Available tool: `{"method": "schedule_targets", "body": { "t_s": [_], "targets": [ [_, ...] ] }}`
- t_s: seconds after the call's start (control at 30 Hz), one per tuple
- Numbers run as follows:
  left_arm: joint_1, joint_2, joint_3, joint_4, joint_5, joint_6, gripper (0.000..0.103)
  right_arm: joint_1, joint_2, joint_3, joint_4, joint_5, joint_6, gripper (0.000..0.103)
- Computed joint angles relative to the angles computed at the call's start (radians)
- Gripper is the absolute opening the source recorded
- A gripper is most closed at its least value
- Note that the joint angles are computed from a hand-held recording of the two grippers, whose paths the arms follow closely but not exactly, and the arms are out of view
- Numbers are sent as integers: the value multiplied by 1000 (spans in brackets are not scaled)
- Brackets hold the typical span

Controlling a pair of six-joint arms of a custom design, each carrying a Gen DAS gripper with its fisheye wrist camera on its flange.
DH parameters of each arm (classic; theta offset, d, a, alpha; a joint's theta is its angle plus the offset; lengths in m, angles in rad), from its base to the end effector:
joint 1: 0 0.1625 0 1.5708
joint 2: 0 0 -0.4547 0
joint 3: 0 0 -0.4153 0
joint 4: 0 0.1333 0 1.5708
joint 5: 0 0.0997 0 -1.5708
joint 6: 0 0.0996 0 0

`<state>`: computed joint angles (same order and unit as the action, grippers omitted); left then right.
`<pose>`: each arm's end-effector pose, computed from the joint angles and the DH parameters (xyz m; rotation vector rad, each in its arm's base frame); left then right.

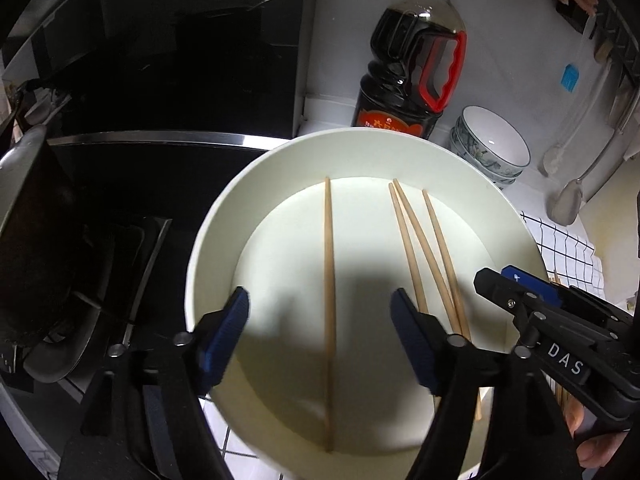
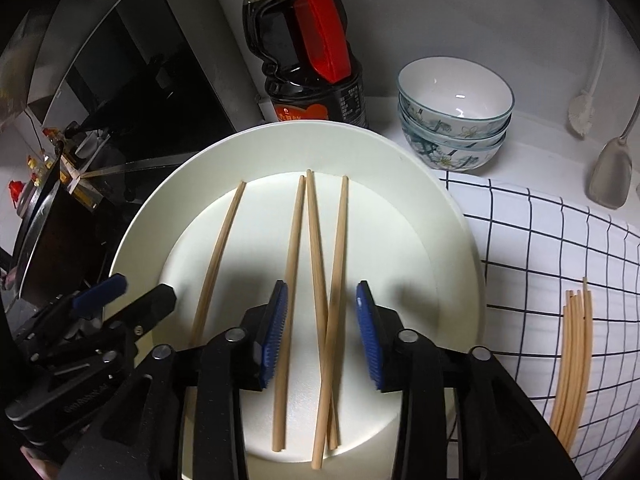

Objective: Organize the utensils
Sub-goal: 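Lower both chopsticks into the basin and open both tools, then move both open tools back over the remaining chopstick bundle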

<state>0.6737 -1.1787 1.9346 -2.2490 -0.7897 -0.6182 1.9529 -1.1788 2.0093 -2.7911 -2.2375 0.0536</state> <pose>-0.3184 -0.5145 0.2196 0.3796 2.4222 -0.6244 0.2812 -0.5075 0.2416 0.2396 -2.4877 0.6672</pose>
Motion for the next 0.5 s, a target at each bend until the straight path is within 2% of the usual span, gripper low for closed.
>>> {"method": "schedule_targets", "body": {
  "t_s": [0.13,0.17,0.5],
  "targets": [
    [-13,-13,10,5,19,-17,84,6,-5,8,-4,-16,-12,42],
    [-17,-16,13,12,26,-26,86,7,-8,10,-6,-20,-15,46],
    [-47,-50,28,72,47,-101,95,33,-36,49,-64,-67,-29,63]
  ]
}}
